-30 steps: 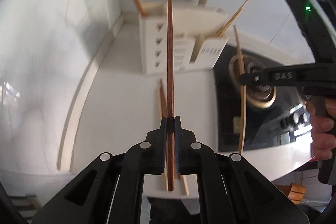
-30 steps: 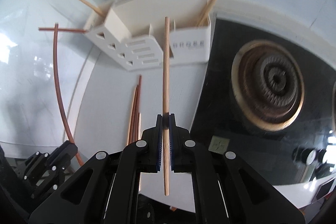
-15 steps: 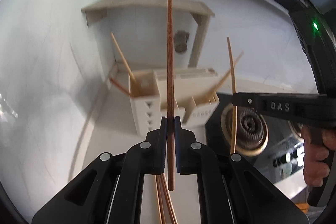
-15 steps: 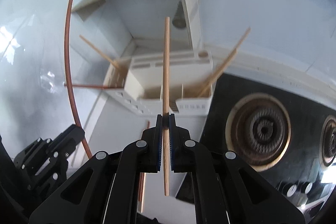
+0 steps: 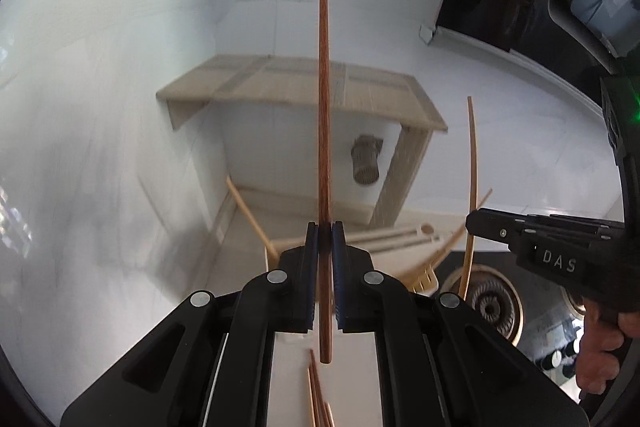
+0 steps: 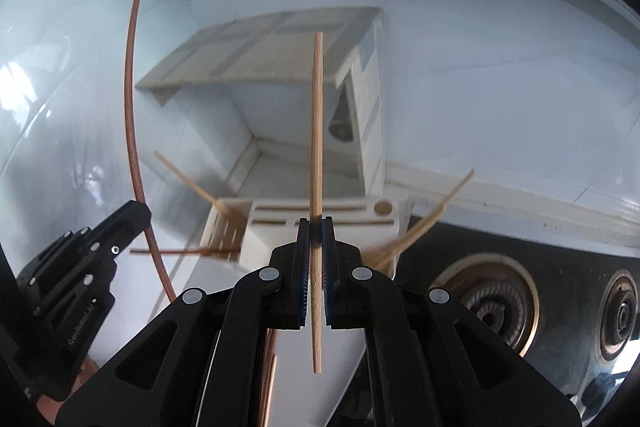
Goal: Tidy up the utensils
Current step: 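Lower the reddish chopstick in the left tool while the right tool lowers the pale one into the holder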
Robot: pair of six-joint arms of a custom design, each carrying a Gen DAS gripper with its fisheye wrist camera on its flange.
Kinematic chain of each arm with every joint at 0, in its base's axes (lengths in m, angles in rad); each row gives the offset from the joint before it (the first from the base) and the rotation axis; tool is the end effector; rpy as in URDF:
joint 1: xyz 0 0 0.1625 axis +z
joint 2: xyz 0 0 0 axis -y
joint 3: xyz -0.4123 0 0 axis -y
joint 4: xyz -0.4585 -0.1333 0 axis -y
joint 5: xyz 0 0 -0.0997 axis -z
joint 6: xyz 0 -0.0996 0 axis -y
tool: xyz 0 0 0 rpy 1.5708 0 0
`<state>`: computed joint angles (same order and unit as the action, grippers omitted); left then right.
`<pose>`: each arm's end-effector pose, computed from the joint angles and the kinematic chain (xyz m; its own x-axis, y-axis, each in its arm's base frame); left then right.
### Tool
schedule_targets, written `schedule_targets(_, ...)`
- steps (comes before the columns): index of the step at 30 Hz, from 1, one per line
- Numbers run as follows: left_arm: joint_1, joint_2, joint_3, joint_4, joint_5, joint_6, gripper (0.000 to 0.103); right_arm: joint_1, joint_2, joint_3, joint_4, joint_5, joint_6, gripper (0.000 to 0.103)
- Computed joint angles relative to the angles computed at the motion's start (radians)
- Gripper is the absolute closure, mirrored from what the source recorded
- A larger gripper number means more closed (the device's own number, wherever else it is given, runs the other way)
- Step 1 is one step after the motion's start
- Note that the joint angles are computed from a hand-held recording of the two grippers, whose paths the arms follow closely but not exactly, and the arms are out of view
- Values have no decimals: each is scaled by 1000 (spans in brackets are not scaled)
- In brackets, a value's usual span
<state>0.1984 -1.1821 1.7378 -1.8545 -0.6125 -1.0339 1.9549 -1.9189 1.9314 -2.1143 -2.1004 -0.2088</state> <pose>-0.5718 -0.3340 0.2202 -0.7592 0.1473 -0.6340 0.5708 0.6187 -0.5398 0.2446 -0.3836 0.5207 -0.8095 -0.2501 0.5311 -0.5018 0.7642 -0.4051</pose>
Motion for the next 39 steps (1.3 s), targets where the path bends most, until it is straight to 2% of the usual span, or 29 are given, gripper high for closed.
schedule_targets(6, 9, 19, 23, -114, 48, 80, 97, -4, 4, 37, -178, -14, -110, 96)
schedule_targets(13, 18, 42, 62, -261, 112, 185, 97, -32, 8, 79, -344, 48, -248, 96)
schedule_targets(16, 27, 46, 83, -329, 119, 211, 97, -66, 3, 87, -369, 109, -252, 96)
schedule_targets(20, 24, 52, 126, -442, 179, 261, 97, -93, 4, 103, -442, 163, -274, 96)
schedule_targets(23, 19, 59, 155, -516, 218, 300, 97, -110, 2, 124, -505, 189, -313, 96)
schedule_targets(29, 21, 84, 200, -678, 239, 392, 97, -153, -4, 167, -557, 237, -339, 96)
schedule_targets(33, 19, 108, 221, -761, 251, 455, 97, -172, -12, 192, -585, 250, -353, 96)
schedule_targets(39, 2, 158, 249, -959, 322, 600, 97, -185, -19, 220, -619, 240, -372, 96)
